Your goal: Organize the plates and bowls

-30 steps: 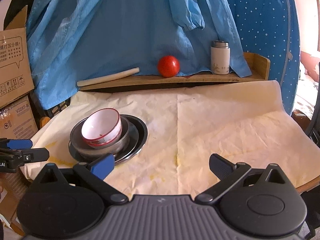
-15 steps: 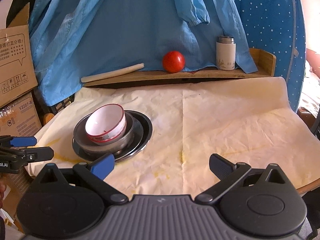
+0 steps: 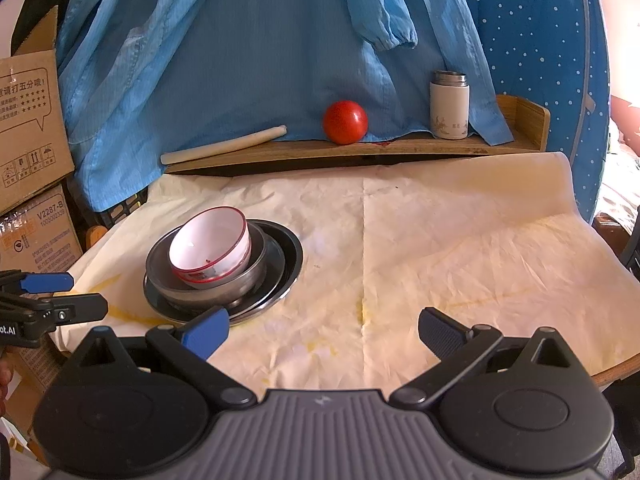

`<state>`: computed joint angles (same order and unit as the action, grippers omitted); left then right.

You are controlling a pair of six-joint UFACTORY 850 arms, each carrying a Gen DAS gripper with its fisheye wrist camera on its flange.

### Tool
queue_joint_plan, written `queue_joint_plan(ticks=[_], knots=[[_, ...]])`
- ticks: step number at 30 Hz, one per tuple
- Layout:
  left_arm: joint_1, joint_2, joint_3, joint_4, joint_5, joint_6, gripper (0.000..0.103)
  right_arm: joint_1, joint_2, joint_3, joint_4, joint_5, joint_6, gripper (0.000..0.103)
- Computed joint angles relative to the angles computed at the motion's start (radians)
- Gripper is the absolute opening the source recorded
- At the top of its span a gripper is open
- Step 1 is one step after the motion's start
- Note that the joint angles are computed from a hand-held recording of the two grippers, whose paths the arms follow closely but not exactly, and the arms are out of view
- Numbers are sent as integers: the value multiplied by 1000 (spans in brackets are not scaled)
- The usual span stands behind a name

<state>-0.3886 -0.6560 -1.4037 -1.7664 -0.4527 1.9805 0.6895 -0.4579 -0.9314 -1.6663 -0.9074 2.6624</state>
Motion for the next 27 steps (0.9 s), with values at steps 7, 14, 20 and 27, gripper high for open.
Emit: queue_joint_plan(ticks=[7, 14, 20, 27], knots=[[0, 5, 4, 0, 4, -1, 102, -2, 3, 4, -7, 9, 1, 103], [-1, 4, 4, -3, 4, 1, 102, -2, 3, 4, -8, 8, 1, 103], [-1, 4, 3, -4, 6, 3, 102, -3, 5, 5, -11, 11, 2, 103], [-1, 3, 3, -5, 6, 5, 102, -6, 5, 6, -14, 15, 2, 103]])
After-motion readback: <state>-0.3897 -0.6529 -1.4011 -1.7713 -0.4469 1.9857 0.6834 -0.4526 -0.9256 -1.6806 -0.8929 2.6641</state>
